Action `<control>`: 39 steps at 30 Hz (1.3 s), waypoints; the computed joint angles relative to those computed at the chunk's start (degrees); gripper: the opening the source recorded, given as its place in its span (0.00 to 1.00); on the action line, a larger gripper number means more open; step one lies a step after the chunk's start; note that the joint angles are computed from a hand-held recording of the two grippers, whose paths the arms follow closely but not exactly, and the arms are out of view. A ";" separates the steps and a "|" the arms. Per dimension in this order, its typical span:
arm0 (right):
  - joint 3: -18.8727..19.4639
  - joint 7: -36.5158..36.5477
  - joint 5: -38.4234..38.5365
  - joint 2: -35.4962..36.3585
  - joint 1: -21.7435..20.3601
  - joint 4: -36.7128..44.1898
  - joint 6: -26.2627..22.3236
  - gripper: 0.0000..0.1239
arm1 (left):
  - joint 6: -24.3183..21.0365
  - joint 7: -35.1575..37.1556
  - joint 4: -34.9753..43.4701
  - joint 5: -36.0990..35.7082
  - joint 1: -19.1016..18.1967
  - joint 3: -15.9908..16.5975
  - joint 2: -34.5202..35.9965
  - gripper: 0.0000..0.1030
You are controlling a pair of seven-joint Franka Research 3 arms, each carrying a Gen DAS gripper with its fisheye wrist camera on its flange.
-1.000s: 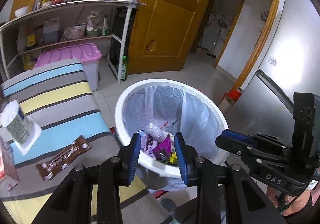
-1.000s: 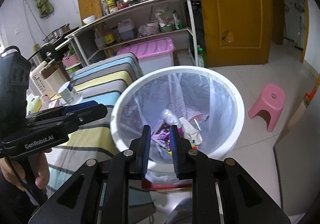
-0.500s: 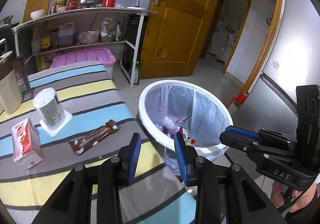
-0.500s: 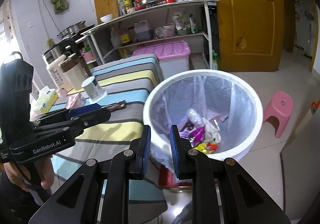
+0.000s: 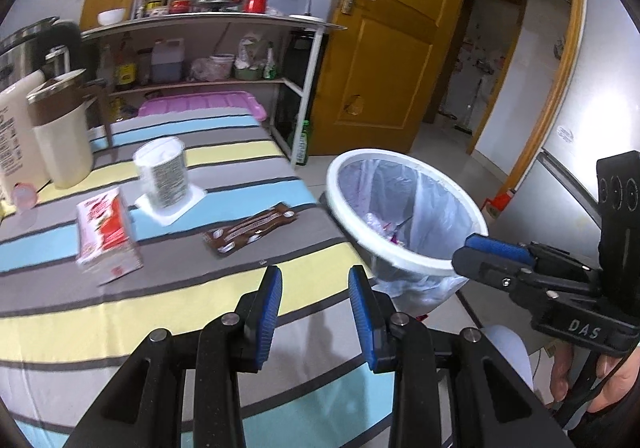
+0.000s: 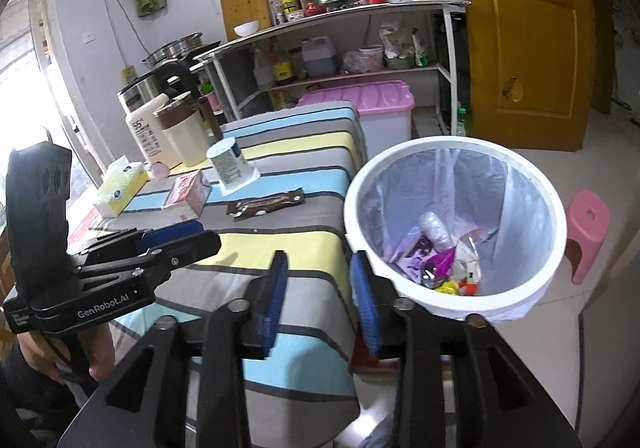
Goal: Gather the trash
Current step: 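Move both open tools back over the table, then grasp the strawberry milk carton with the left tool while the right tool approaches the chocolate bar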
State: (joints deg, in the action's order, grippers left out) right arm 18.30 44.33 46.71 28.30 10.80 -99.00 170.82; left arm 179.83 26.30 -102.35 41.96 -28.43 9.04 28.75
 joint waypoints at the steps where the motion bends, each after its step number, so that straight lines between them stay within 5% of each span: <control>1: 0.21 -0.16 0.04 0.06 -0.08 0.09 -0.20 0.30 | 0.19 -0.60 -0.57 0.27 -0.52 0.79 -0.30 0.33; 14: -1.13 0.57 -4.19 3.17 3.12 4.54 -3.36 0.31 | -1.27 -17.80 -6.07 12.70 -6.54 11.75 -4.59 0.33; 19: -2.29 3.49 -7.67 5.95 4.74 8.51 -4.82 0.31 | -4.32 -26.27 -6.24 19.19 -6.49 13.64 -5.76 0.45; 28: -2.95 8.13 -11.81 10.06 6.11 14.52 -6.77 0.33 | -10.23 -26.23 -1.86 17.72 2.42 6.22 -3.60 0.59; 33: -3.54 10.12 -13.54 11.57 6.51 16.85 -8.04 0.33 | -14.94 -21.66 2.90 13.39 8.62 -0.67 0.07 0.60; 39: -4.06 11.96 -14.96 13.00 6.82 18.93 -8.95 0.33 | -19.08 -17.74 6.66 10.27 12.03 -4.81 3.02 0.60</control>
State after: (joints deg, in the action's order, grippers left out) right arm 14.24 56.29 31.75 41.30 17.62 -80.06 161.87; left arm 160.75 8.56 -95.69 52.22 -16.40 4.23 31.76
